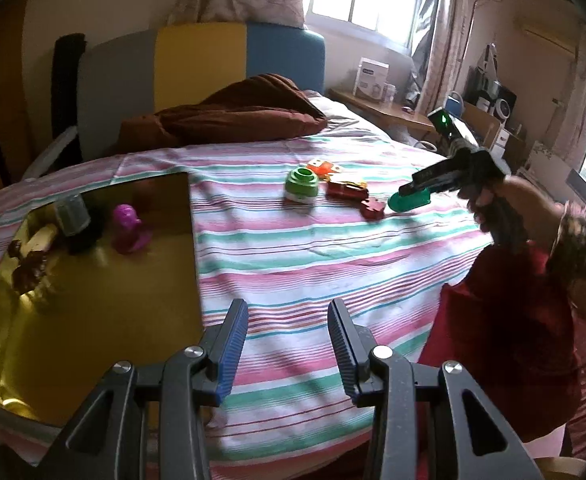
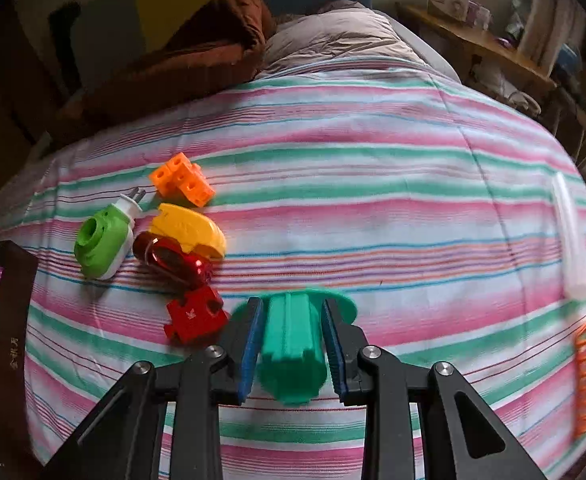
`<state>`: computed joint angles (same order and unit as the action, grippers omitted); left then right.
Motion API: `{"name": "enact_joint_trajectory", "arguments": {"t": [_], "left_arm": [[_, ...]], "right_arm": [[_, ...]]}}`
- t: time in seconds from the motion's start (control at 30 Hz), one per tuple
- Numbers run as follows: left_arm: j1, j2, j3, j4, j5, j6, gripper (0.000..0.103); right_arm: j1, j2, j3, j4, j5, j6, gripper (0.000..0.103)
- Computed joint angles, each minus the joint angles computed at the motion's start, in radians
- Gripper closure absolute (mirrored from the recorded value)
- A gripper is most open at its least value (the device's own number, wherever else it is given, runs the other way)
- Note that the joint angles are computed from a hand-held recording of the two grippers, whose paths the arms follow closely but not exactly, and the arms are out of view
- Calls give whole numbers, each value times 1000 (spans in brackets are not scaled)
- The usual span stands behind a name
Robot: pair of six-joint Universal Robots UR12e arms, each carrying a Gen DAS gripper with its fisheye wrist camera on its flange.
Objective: Organize rigid objects
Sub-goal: 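Move the right tool to the teal suction-base holder and grasp it, then lift the teal holder with the right tool while the left tool approaches the red puzzle piece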
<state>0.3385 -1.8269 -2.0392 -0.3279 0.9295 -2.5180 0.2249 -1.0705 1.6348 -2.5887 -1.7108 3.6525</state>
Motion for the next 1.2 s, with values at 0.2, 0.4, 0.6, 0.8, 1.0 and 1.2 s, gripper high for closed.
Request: {"name": "enact_joint_trajectory", "arguments": {"t": [0.2,0.4,0.6,0.8,1.0,1.2], "left_arm": [[-34,-5,19,-10,12,10,62],[-78,-16,50,-33,15,-3,62],[-128,-38,82,-56,40,4,62],[-159,-56,104,-87,63,-17,62],[-167,-68,113,-80,83,-37,62],[-164,-74,113,-86,85,-47,62]], "right_arm": [[-17,11,27,-71,41,6,70],[-7,9,31,-96,19,-10,71],[-3,1,40,-119,-24,-4,71],[-7,5,25,-48,-15,-1,59],[-39,-27,80,-41,122,88,48],[-27,-33,80,-56,65,64,72]]}}
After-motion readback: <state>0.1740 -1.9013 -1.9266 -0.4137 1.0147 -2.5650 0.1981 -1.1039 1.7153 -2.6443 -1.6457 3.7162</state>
